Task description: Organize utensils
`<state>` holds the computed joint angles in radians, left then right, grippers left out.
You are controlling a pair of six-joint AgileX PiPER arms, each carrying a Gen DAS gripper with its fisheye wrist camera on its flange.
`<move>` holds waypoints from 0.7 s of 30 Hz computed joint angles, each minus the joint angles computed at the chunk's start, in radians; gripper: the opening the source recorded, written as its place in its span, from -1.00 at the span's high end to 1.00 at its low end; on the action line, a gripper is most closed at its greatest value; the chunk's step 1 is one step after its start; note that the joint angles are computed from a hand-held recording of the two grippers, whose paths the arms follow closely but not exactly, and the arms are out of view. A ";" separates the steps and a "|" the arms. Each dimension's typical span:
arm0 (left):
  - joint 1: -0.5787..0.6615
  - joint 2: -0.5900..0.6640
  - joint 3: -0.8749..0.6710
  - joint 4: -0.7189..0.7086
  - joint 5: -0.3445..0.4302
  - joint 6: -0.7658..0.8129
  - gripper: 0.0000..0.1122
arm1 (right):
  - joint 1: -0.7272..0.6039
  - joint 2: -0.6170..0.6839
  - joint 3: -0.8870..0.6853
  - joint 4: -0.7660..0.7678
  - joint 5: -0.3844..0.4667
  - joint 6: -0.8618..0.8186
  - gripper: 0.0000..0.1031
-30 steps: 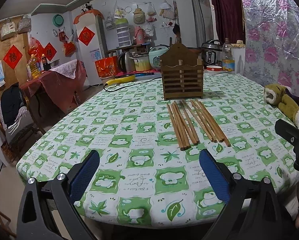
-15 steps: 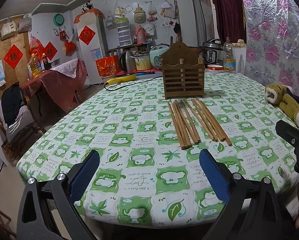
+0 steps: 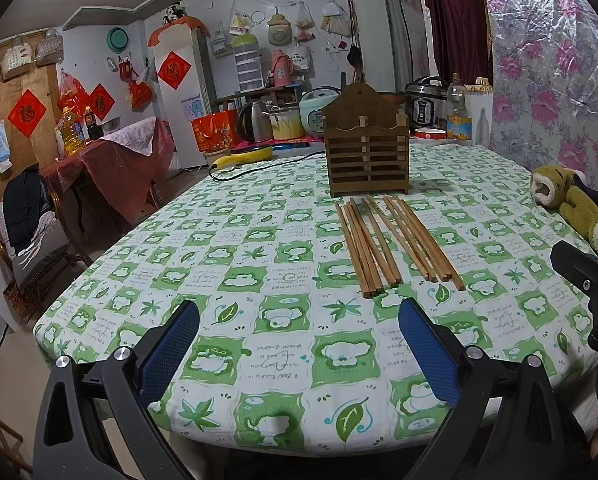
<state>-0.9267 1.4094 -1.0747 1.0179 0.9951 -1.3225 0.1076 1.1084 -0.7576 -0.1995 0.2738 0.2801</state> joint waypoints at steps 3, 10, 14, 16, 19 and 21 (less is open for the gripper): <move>0.000 0.000 -0.001 -0.002 0.001 0.001 -0.74 | 0.004 -0.001 0.002 -0.018 0.001 0.021 -0.88; -0.002 -0.004 0.005 0.000 0.003 -0.002 -0.74 | 0.006 -0.001 0.001 -0.022 0.002 0.024 -0.88; 0.000 -0.004 0.003 -0.003 0.001 0.003 -0.74 | 0.008 -0.001 0.001 -0.029 0.002 0.032 -0.88; -0.001 -0.003 0.001 -0.004 0.002 0.004 -0.74 | 0.009 -0.001 0.000 -0.029 0.003 0.033 -0.88; 0.000 -0.004 0.002 -0.007 0.002 0.005 -0.74 | 0.009 -0.001 0.002 -0.035 0.002 0.039 -0.88; 0.002 -0.009 0.011 -0.009 -0.002 0.001 -0.74 | 0.010 0.000 0.001 -0.035 0.002 0.040 -0.88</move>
<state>-0.9250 1.4007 -1.0642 1.0093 0.9934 -1.3212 0.1181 1.1088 -0.7569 -0.2350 0.2761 0.3200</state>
